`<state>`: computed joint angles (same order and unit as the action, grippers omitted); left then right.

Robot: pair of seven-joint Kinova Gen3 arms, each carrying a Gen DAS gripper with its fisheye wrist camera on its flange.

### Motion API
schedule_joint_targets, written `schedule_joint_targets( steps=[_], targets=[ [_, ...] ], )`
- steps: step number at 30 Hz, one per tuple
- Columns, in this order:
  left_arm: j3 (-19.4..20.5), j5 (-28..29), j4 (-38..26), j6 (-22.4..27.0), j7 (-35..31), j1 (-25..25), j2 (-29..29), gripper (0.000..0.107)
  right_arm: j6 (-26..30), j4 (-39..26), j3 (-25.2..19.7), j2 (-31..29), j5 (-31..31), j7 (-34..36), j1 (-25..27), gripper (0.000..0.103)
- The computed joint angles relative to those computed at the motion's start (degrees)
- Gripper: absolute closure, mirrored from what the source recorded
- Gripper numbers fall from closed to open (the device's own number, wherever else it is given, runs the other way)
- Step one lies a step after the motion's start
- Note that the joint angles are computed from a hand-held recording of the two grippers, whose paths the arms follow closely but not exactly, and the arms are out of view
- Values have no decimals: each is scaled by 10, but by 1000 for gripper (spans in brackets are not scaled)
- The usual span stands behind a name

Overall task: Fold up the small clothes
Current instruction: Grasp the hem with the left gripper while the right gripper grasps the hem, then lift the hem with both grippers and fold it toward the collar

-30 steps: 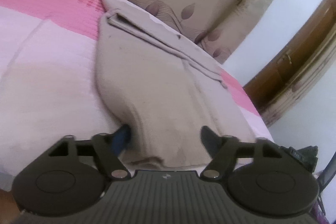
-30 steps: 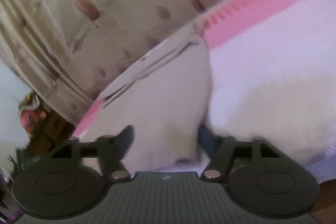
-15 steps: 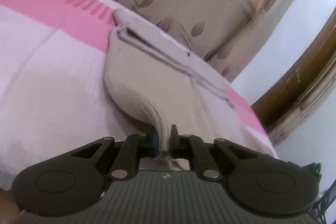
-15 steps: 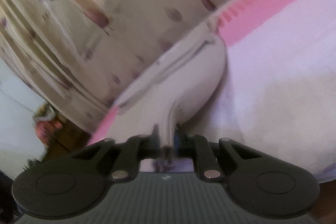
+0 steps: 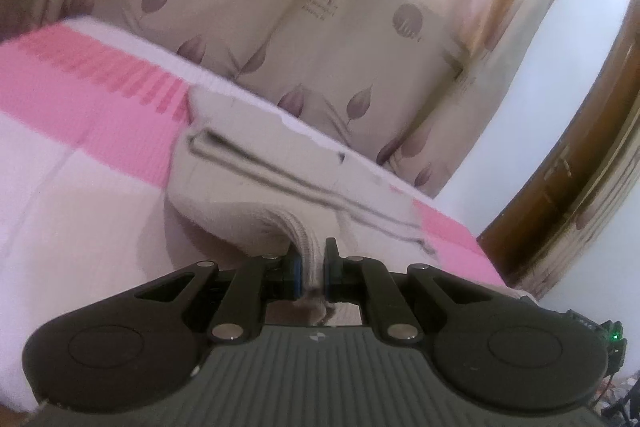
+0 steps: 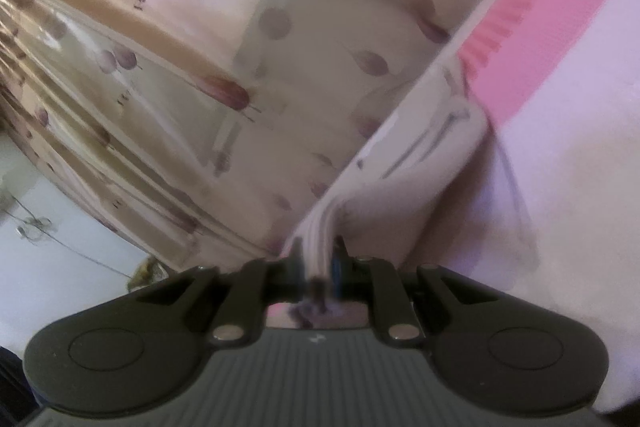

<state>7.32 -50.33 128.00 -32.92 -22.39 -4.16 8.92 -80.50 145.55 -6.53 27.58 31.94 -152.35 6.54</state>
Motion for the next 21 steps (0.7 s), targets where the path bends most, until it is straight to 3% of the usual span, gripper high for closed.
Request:
schedule_joint_targets(
  steps=[11,21],
  targets=[
    [5,113,-48,21,-62,25,13,97,6,-48,6,-7,-10,-38,5,90],
    [19,216,-130,68,-137,45,54,97,93,-158,22,-13,14,-87,14,90]
  ],
)
